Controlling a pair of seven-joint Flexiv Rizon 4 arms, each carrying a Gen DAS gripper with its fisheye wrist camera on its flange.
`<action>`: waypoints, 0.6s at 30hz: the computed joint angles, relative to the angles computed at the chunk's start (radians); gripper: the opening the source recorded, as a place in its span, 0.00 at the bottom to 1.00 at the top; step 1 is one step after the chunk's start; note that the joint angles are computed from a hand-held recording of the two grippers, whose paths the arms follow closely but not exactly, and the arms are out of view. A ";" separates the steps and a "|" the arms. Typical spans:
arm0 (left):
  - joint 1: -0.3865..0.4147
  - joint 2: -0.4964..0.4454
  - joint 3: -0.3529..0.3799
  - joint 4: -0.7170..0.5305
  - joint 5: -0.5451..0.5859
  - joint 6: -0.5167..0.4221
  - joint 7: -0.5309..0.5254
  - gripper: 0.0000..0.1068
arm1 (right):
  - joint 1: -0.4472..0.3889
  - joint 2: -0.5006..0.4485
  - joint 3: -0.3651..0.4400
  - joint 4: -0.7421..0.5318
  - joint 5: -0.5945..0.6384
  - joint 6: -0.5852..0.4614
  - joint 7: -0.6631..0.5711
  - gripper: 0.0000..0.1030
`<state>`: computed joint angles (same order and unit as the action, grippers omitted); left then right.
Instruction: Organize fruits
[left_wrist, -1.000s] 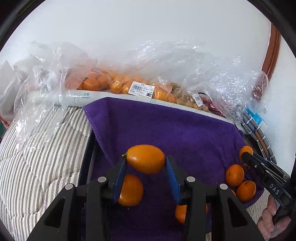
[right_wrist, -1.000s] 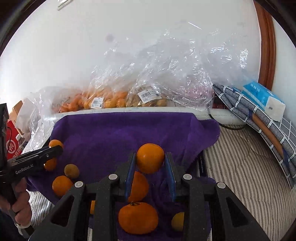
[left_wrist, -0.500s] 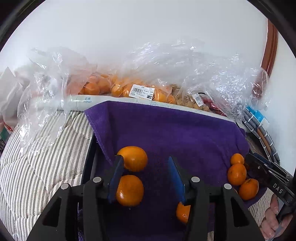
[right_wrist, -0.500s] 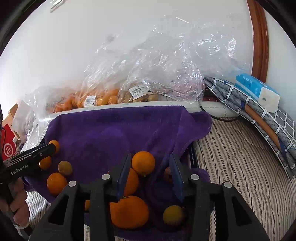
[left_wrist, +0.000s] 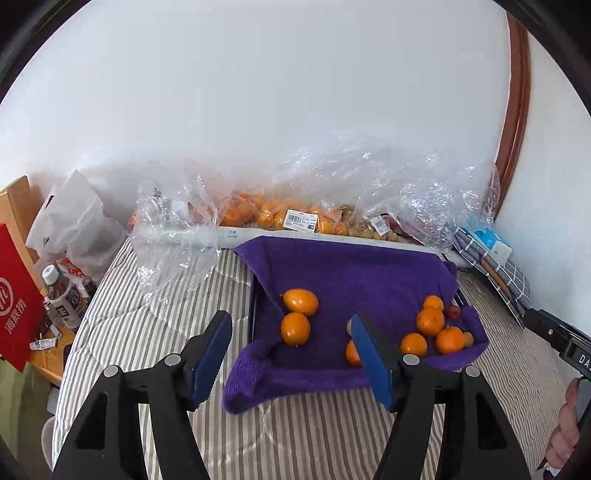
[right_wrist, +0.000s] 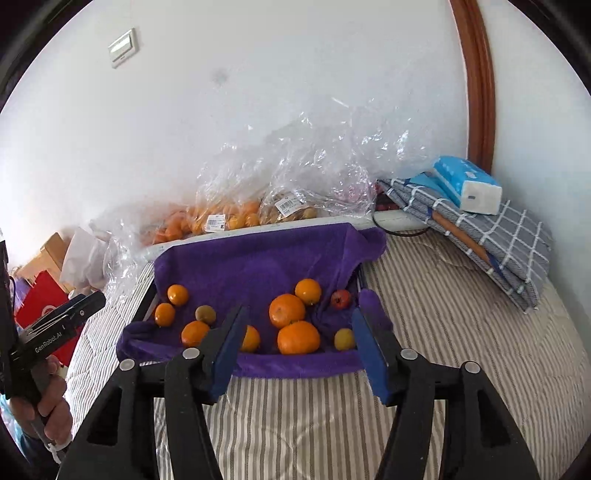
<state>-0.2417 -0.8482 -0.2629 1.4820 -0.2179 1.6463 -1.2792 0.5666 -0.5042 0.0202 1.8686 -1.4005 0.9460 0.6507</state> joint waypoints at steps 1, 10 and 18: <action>0.017 0.021 -0.022 0.043 0.003 0.016 -0.002 0.62 | 0.027 0.022 0.013 0.018 0.024 -0.062 -0.015 0.64; 0.057 0.162 -0.075 0.315 0.056 0.132 -0.071 0.63 | 0.129 0.111 0.117 0.088 0.157 -0.262 -0.024 0.67; -0.023 0.291 0.020 0.447 0.091 0.188 -0.141 0.79 | 0.230 0.140 0.158 0.084 0.143 -0.450 0.007 0.97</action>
<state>-0.2646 -0.5574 -0.2427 1.9289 -0.1272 1.8343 -1.4206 0.7962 -0.3641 0.1782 1.9531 -1.2571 0.4959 0.6574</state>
